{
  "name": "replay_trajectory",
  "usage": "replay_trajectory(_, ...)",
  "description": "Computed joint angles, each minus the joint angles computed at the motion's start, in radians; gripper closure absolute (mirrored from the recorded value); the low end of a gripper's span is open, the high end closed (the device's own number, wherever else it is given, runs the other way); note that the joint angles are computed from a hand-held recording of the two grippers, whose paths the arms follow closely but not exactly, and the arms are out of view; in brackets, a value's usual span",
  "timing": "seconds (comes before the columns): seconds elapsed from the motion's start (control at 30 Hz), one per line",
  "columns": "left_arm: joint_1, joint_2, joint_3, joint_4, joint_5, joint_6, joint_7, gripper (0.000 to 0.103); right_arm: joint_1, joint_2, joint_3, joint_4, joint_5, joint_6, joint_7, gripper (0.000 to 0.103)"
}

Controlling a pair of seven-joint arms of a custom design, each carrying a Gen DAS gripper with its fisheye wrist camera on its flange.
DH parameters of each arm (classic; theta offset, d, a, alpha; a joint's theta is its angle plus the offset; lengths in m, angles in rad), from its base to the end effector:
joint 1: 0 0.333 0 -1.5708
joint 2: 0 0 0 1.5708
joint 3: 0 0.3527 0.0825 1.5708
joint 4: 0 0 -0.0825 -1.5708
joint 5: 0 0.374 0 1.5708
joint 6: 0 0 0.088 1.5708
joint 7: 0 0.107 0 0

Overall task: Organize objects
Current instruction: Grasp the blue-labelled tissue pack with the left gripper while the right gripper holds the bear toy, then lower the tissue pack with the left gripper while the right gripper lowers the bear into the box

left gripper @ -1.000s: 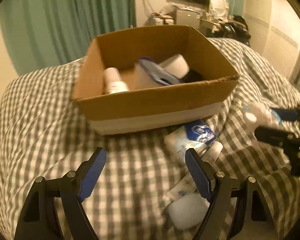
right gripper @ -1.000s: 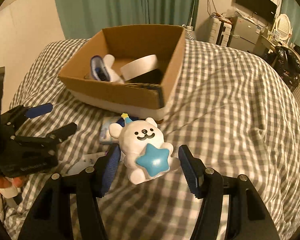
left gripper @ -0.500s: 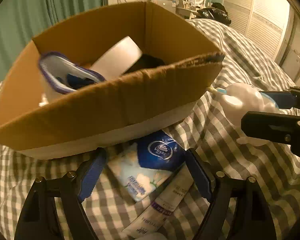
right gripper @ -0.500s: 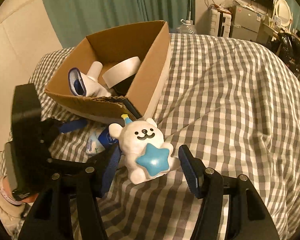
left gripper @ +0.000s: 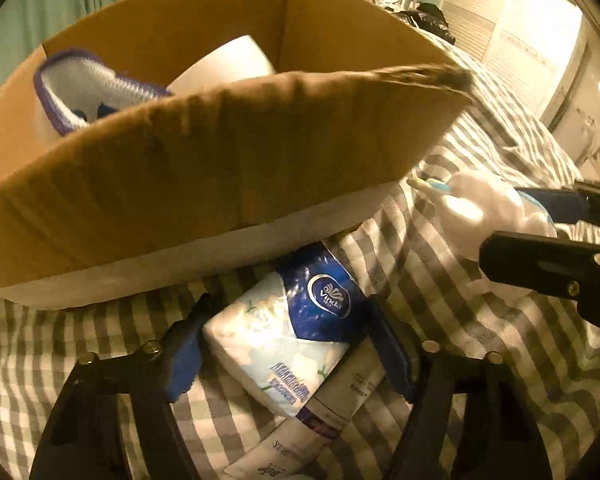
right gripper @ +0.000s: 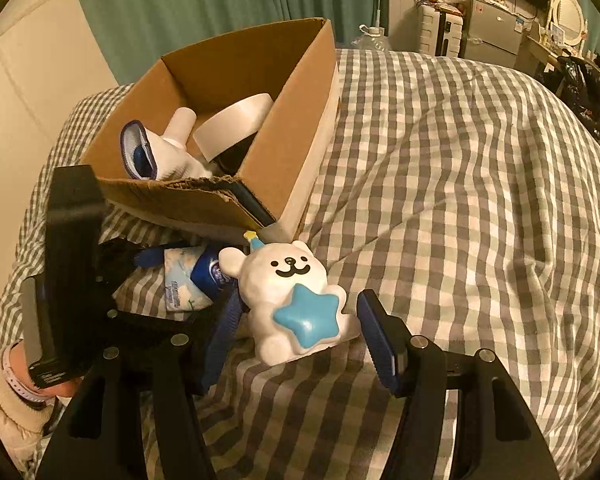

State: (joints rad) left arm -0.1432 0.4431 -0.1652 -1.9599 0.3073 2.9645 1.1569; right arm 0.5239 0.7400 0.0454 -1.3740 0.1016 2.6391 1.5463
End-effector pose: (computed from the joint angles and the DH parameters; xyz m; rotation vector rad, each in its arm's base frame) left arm 0.6337 -0.2108 0.3543 -1.8032 2.0856 -0.6919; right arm 0.6734 0.4155 0.3669 -2.2579 1.3428 -0.2316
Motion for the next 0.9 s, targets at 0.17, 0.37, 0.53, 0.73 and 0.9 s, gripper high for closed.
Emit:
replay_trajectory(0.17,-0.051,-0.052,0.055,-0.041,0.077,-0.006,-0.038,0.049,0.024,-0.034,-0.028,-0.054,-0.029,0.033,0.032,0.043)
replay_trajectory(0.37,-0.066,-0.117,0.075,-0.092,0.142,-0.014,-0.091,0.07,0.033,-0.092,-0.038,-0.128,-0.05,0.08,0.065,0.043)
replay_trajectory(0.53,-0.081,-0.179,0.089,-0.138,0.209,-0.052,-0.164,0.074,0.06,-0.147,-0.046,-0.195,-0.083,0.108,0.088,0.043)
replay_trajectory(0.73,-0.053,-0.271,0.083,-0.21,0.276,-0.058,-0.255,0.074,0.096,-0.212,-0.071,-0.26,-0.144,0.146,0.137,0.043)
replay_trajectory(0.9,-0.031,-0.355,0.062,-0.256,0.351,-0.067,-0.32,0.074,0.128,-0.249,-0.085,-0.287,-0.202,0.166,0.183,0.043)
